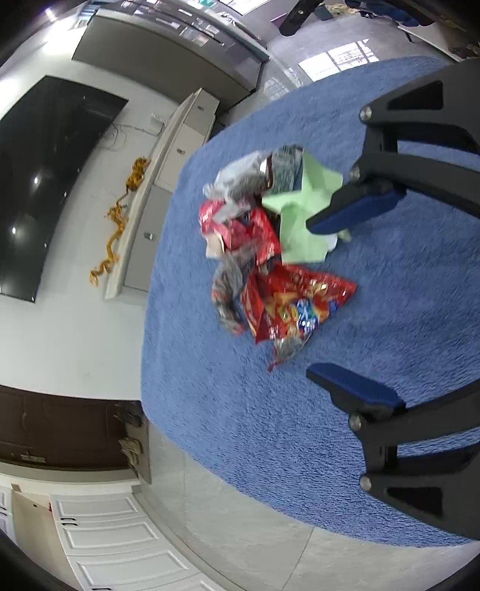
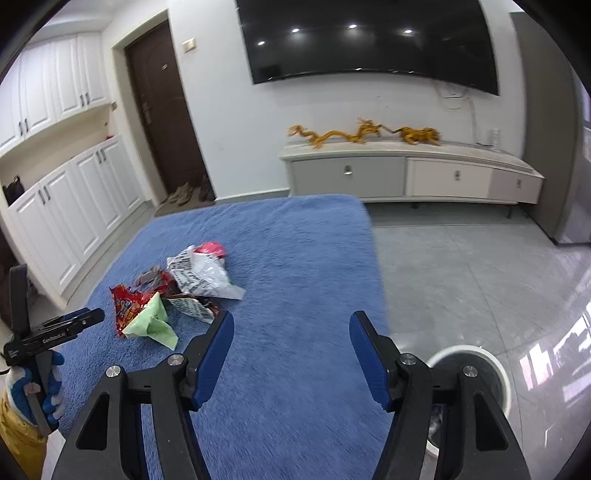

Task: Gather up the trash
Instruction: 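Move both grippers back toward the remaining trash on the table, then grasp the red chip bag with the left gripper while the right gripper grasps the white printed bag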

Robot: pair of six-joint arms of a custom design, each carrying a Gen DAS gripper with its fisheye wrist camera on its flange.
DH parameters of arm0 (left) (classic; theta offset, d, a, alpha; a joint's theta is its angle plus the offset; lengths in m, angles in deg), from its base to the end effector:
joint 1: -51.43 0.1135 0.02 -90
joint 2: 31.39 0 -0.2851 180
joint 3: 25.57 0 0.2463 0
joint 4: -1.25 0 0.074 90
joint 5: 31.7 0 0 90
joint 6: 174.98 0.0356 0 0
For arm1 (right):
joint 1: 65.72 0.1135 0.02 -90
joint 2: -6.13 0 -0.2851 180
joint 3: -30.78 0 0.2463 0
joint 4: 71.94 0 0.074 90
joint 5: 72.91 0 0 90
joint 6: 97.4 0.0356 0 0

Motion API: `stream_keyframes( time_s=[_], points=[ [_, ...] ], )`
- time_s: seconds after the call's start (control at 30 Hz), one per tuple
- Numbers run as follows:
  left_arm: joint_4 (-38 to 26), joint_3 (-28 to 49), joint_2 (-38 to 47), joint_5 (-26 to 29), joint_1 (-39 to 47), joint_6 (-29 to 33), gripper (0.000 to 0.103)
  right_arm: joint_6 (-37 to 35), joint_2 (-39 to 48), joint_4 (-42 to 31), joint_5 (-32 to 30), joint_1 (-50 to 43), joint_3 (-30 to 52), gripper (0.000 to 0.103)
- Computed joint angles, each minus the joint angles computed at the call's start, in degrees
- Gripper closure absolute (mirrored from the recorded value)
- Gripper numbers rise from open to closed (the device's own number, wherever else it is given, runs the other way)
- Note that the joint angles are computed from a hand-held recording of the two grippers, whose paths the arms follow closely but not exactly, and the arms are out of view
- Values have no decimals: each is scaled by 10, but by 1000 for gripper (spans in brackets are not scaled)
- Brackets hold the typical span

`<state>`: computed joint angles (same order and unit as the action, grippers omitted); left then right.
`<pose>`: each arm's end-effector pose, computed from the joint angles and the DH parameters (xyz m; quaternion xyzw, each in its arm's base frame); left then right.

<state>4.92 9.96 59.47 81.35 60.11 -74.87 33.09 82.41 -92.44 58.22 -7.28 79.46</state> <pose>0.2301 0.0210 0.1123 0.0772 0.9246 -0.1337 0.3482 0.1445 0.1905 0.2013 -0.0123 0.8833 0.0412 0.4669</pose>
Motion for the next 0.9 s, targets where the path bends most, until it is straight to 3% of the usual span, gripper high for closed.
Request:
stream_keyframes(
  time_s=[0.27, 0.33, 0.43, 0.67, 0.83, 0.87, 0.9],
  points=[
    [47, 51, 115, -29, -12, -36, 30, -125, 150, 102, -127, -84, 91, 29],
    [50, 65, 134, -32, -16, -39, 30, -142, 184, 116, -153, -98, 118, 22],
    [61, 76, 155, -42, -25, -42, 30, -166, 240, 123, -184, -112, 166, 19],
    [69, 95, 188, -27, -19, -49, 30, -209, 349, 104, -229, -124, 268, 19],
    [79, 92, 191, -26, -19, -44, 31, -213, 380, 87, -245, -142, 302, 19],
    [81, 91, 192, -28, -21, -44, 31, -212, 385, 84, -246, -147, 305, 20],
    [83, 91, 193, -29, -21, -43, 31, -212, 389, 83, -248, -152, 309, 28]
  ],
)
